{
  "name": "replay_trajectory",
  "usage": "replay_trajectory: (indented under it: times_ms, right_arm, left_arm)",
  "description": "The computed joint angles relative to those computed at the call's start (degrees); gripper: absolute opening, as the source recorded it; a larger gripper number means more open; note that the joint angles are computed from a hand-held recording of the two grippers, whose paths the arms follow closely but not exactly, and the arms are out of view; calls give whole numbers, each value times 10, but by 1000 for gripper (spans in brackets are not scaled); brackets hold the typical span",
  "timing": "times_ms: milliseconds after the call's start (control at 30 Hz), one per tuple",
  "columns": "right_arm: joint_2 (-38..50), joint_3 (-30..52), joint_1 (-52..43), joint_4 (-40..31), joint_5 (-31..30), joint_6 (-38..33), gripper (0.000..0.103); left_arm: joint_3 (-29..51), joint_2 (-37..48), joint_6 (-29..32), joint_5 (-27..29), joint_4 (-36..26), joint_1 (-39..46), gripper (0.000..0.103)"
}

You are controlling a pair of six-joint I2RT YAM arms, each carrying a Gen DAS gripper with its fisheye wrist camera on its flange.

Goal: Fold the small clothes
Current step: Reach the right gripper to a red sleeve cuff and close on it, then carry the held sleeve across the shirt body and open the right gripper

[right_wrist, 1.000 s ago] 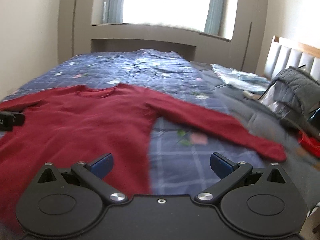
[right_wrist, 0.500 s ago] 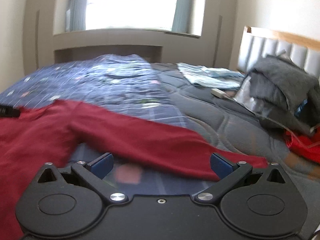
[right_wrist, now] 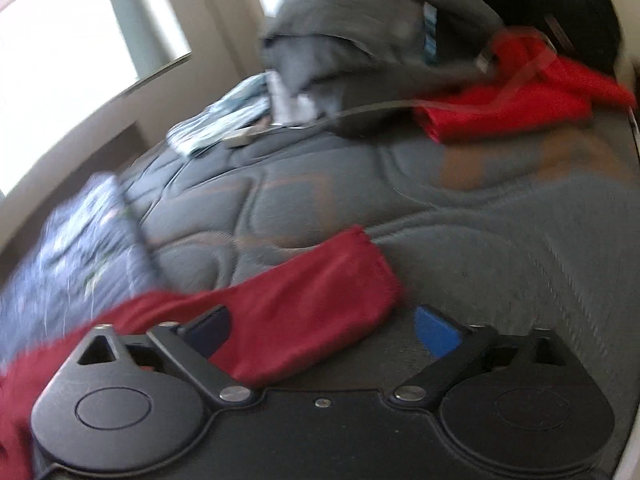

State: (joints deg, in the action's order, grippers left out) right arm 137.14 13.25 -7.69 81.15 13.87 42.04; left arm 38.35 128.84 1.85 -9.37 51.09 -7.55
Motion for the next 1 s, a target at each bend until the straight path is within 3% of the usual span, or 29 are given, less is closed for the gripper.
replay_trajectory:
  times_ms: [100, 267, 367, 500, 633, 833, 1000]
  right_arm:
    - [13, 7, -8, 8, 18, 46, 75]
    - [-16, 44, 2, -90, 69, 90, 29]
    - [-17, 52, 4, -105, 82, 87, 11]
    - [-36, 38, 13, -97, 91, 68, 6]
    - [-109, 22, 43, -119, 116, 30, 5]
    - [-274, 59, 138, -261, 152, -26, 5]
    - [-343, 166, 248, -372, 162, -91, 5]
  left_arm:
    - [0, -2, 7, -25, -1, -11, 103]
    - [-7, -8, 19, -58, 1, -27, 103]
    - [-13, -16, 17, -52, -4, -26, 103]
    - [-19, -38, 12, -30, -26, -18, 103]
    - [-36, -73, 20, -1, -34, 0, 103]
    - [-54, -142, 31, 58, -76, 57, 103]
    - [-59, -218, 43, 131, -141, 155, 103]
